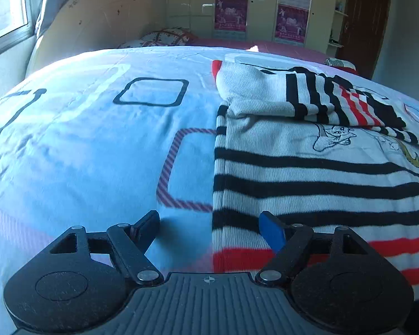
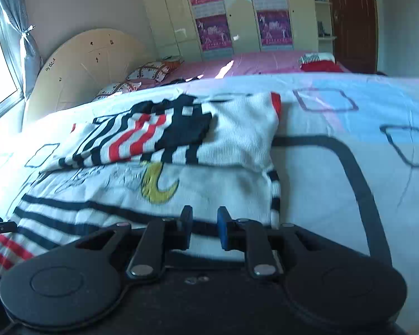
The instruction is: Fold small clothes
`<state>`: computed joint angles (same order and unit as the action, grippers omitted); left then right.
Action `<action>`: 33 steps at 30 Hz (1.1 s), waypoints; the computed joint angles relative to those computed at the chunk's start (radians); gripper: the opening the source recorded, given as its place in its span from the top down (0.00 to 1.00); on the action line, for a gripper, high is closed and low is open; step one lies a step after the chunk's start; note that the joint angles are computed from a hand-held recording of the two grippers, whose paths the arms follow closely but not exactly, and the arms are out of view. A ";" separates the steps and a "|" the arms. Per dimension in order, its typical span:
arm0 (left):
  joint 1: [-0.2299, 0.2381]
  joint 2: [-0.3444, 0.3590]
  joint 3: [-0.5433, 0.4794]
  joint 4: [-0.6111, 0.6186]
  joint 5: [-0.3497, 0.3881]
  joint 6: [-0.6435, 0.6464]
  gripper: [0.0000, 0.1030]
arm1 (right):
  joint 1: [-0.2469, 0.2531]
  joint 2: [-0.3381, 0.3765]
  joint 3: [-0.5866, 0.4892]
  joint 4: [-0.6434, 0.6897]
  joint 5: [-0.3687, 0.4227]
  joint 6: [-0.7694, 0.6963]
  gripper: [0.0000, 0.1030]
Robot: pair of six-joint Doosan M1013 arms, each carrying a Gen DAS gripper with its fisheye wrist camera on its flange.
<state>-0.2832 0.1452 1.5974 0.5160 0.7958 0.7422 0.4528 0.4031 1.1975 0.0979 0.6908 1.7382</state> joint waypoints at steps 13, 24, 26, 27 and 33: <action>-0.015 -0.089 0.087 -0.207 -0.077 0.226 0.40 | 0.011 -0.181 0.230 -0.083 0.011 0.295 0.75; -0.001 0.066 -0.095 0.071 -0.230 0.217 0.41 | 0.060 -0.047 0.034 -0.324 -0.082 0.343 0.82; 0.008 0.129 -0.174 0.072 -0.232 0.223 0.41 | 0.046 0.030 -0.067 -0.274 -0.080 0.280 0.81; 0.011 0.160 -0.215 0.071 -0.227 0.235 0.41 | 0.039 0.068 -0.119 -0.247 -0.070 0.252 0.78; 0.024 0.305 -0.408 0.066 -0.155 0.265 0.41 | -0.016 0.291 -0.436 -0.033 0.035 0.100 0.70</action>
